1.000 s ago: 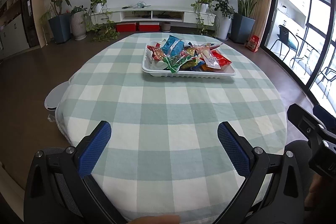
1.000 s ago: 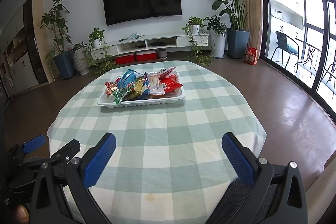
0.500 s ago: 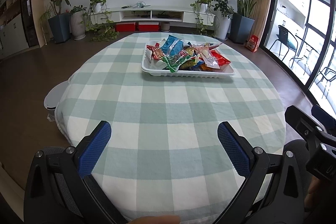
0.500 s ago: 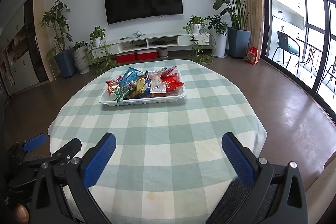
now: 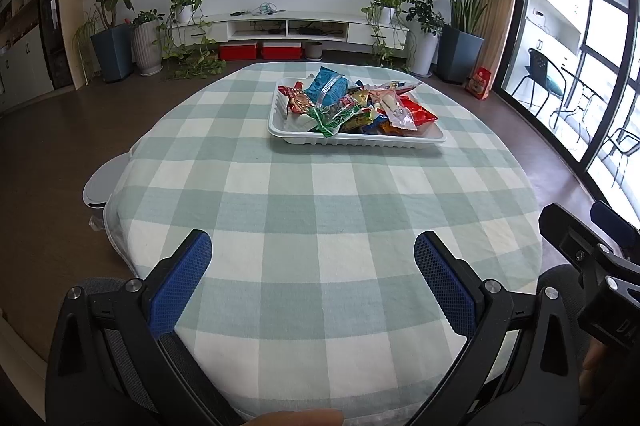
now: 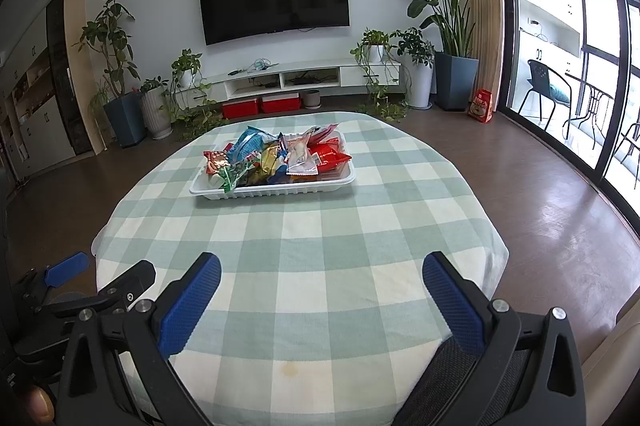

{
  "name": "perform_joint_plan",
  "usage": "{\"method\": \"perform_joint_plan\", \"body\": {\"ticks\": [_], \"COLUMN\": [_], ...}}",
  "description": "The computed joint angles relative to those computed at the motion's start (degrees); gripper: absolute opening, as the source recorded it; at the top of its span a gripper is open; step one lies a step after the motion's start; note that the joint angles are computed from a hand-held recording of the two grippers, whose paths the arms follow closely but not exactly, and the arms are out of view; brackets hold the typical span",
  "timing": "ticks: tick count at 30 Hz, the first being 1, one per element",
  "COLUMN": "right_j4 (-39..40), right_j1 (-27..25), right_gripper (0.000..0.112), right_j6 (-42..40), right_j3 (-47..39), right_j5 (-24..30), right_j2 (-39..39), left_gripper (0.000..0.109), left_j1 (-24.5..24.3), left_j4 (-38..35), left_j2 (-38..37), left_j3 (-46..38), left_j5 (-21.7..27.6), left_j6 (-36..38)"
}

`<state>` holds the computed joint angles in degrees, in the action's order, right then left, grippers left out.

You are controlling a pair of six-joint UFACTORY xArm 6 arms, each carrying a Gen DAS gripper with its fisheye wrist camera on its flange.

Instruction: Organize snacks

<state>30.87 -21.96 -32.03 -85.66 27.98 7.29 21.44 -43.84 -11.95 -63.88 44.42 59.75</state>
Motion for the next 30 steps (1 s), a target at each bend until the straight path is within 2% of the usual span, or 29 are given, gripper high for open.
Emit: {"method": "perform_joint_plan", "body": {"ticks": [30], "right_j4": [-0.42], "right_j1": [0.02], "right_gripper": [0.103], "right_j6": [0.31], "right_j3": [0.01], "right_j5": [0.24], "right_j2": [-0.22], "left_gripper": [0.103], "left_j1": [-0.32], "left_j4": [-0.21], "left_j2": [-0.62], "left_j3": [0.85], "left_j5": [-0.32], "left_j6": [0.01]}}
